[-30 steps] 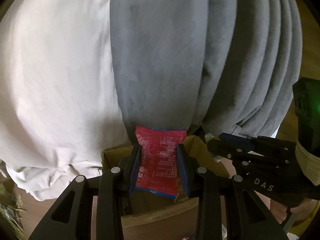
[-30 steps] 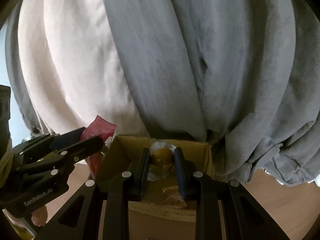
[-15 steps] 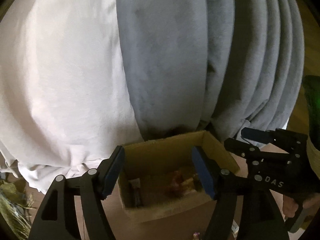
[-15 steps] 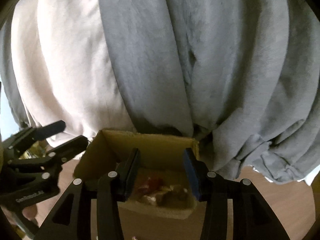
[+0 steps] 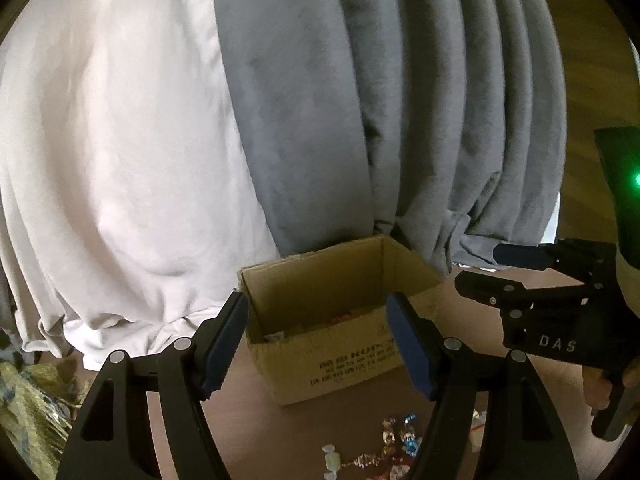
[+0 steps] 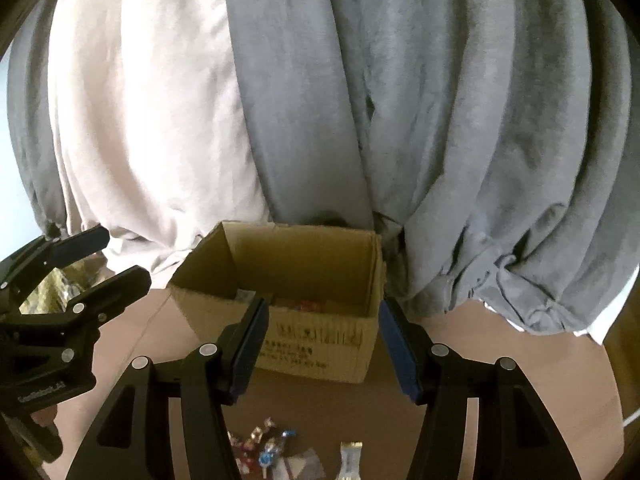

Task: Organize snacks
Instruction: 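Withdraw both tools from the box back toward the snack pile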

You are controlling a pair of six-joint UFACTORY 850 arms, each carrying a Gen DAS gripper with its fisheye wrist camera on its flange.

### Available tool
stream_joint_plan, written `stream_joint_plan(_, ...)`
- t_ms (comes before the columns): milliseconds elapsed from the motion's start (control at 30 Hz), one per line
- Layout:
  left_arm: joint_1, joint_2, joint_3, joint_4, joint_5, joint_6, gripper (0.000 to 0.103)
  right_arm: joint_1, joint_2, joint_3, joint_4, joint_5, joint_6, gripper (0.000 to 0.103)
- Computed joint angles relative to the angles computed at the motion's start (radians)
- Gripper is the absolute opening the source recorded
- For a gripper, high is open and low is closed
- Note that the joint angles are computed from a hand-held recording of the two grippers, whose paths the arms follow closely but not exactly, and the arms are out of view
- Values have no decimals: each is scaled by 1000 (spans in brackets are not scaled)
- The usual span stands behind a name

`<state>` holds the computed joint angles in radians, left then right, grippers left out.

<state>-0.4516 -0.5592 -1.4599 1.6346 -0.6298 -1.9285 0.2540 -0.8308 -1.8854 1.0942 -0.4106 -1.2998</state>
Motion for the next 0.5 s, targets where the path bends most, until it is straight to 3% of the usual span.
stream_joint_plan(267, -43, 20, 78, 18, 14, 2, 71, -18, 100, 191, 142, 45, -144, 58)
stream_joint_plan(500, -78, 11, 130, 54, -18, -11, 71, -26, 119, 271, 10, 56, -35, 58)
